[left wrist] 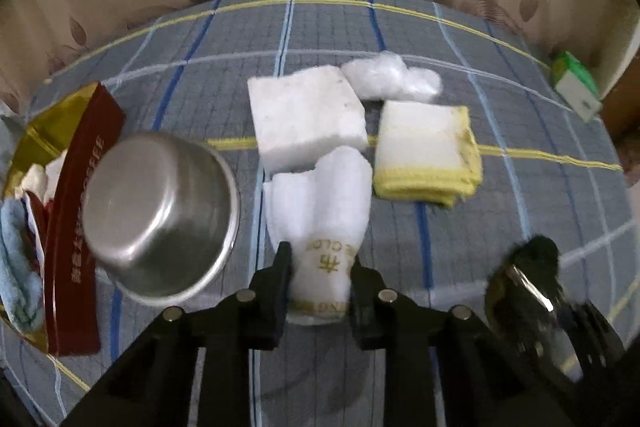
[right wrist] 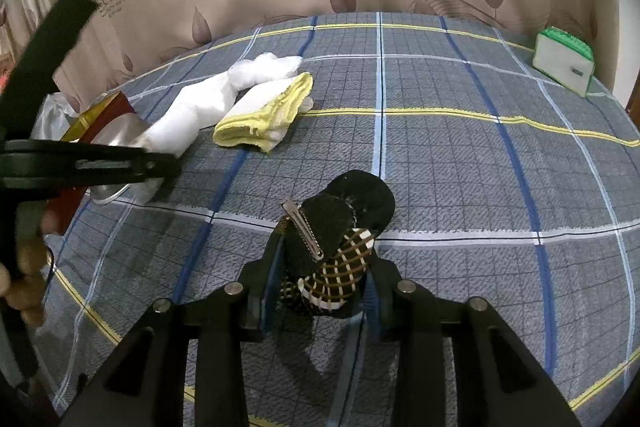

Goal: Organize soft objects
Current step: 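Grasp the white rolled towel with the left gripper while the right holds the mesh item, then place the white rolled towel into the gold tin and open the left gripper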

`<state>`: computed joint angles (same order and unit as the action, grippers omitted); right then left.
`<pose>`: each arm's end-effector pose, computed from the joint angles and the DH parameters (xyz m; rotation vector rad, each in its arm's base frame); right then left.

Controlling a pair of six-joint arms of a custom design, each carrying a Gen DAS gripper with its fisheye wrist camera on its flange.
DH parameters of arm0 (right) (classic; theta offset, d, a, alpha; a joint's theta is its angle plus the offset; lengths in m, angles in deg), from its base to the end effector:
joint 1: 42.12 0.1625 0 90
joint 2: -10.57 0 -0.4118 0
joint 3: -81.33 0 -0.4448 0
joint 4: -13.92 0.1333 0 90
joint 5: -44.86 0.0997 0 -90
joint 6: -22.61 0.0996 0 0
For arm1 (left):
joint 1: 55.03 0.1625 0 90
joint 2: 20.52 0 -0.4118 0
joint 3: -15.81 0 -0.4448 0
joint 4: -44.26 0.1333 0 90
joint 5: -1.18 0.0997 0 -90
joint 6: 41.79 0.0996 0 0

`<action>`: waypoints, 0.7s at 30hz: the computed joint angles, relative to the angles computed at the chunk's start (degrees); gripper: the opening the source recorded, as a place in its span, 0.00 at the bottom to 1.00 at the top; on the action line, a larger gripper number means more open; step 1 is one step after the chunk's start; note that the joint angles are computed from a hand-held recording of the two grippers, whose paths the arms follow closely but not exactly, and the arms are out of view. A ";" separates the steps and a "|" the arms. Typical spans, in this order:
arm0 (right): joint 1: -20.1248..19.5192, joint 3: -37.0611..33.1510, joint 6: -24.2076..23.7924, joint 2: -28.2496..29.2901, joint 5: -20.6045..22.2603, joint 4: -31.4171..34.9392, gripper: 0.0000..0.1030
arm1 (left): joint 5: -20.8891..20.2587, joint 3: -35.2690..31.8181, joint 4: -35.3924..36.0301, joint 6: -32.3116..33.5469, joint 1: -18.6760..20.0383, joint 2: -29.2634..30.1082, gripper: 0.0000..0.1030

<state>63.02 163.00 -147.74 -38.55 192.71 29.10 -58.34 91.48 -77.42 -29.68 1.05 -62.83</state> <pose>0.2056 -0.5725 0.1283 -0.3461 -2.1107 1.0378 -0.2789 -0.7442 0.1064 1.0309 2.4001 -0.0970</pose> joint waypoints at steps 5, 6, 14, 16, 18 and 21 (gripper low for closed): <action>-0.09 -0.12 -0.26 0.12 0.13 -0.10 0.33 | -1.85 5.02 1.72 4.04 -0.17 -5.56 0.23; -0.09 -0.15 -0.32 0.16 0.17 -0.12 0.33 | -1.88 6.28 2.28 4.70 -0.31 -6.94 0.23; 0.04 -0.53 -0.75 0.54 0.79 0.30 0.35 | -4.11 12.36 9.54 4.67 0.68 -16.63 0.23; 0.11 -0.74 -0.81 0.74 1.09 0.52 0.35 | -3.38 13.60 8.95 5.55 0.89 -19.00 0.23; 0.18 -1.04 -0.90 1.01 1.46 0.85 0.36 | -2.31 14.10 7.97 5.64 1.34 -20.54 0.23; 0.27 -1.80 -1.16 1.64 1.99 1.49 0.37 | 0.10 13.47 8.16 4.72 2.67 -22.21 0.23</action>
